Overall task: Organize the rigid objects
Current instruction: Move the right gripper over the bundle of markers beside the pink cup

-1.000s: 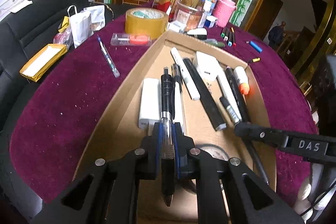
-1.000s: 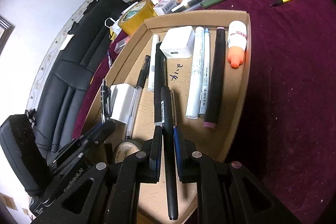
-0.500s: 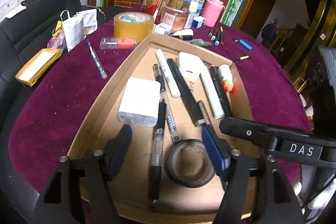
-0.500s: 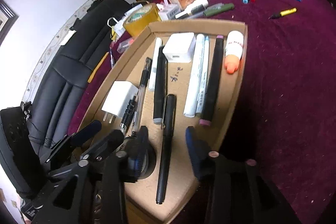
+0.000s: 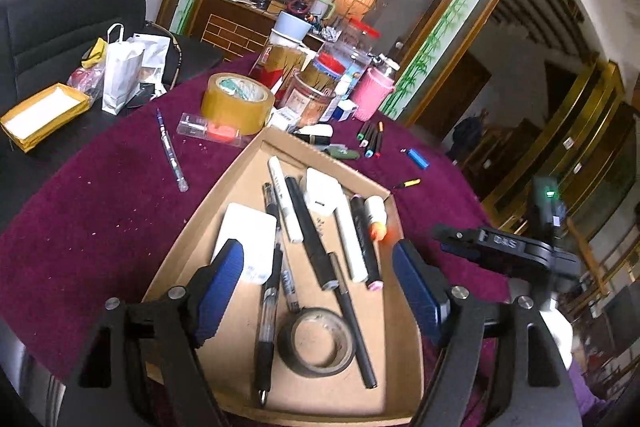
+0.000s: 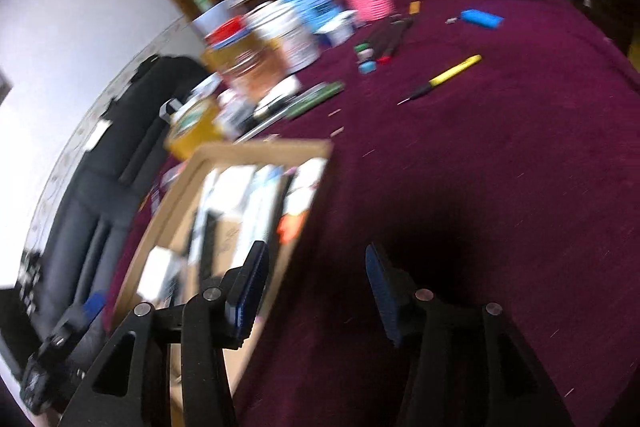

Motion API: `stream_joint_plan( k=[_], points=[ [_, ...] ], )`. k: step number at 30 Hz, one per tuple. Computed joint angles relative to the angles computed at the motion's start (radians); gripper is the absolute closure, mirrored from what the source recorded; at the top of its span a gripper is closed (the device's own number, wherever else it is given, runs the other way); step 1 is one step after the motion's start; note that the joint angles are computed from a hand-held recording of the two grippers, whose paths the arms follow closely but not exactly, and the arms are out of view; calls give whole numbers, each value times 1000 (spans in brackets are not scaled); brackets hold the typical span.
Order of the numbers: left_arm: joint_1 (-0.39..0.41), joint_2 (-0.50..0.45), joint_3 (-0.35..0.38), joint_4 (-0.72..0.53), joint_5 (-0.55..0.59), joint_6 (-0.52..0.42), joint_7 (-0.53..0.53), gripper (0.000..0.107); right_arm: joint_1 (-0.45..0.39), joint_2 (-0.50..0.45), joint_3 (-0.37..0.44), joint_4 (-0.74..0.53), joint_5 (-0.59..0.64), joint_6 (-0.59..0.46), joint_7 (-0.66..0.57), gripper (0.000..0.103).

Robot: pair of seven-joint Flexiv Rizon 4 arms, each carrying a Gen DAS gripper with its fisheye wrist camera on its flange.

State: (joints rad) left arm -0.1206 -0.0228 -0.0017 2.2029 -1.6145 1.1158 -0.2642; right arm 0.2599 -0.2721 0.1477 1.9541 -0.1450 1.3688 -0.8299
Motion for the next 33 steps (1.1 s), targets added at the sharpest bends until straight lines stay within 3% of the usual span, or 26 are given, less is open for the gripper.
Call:
stream_joint_plan(
  k=[5,10,17,20,22,26,29,33],
  points=[
    [4,-12,-3,-11,27,-45,3,30,-32,-70,-31,-119,-16,-79,-19,49],
    [6,-30,-8,-28,68,-82,6,30,-94,-196,43,-337,65,-210,-194,49],
    [22,-50,-10,-51,142,-110,-13,30,-43,-392,38,-686,58,-423,-384,48],
    [23,-59,-14,-62,183,-95,-21,29,-86,-478,155,-869,168,-610,-593,48],
    [27,-65,-15,-67,220,-90,-41,29,-84,-515,175,-953,198,-735,-677,48],
    [61,-92,-9,-96,284,-158,-117,29,-211,-653,341,-1194,507,-1024,-761,48],
    [95,-134,-11,-134,309,-229,-203,29,-208,-719,334,-1295,580,-1036,-749,47],
    [99,-159,-27,-161,347,-196,-292,29,-162,-852,316,-1541,629,-1195,-748,41]
  ],
)
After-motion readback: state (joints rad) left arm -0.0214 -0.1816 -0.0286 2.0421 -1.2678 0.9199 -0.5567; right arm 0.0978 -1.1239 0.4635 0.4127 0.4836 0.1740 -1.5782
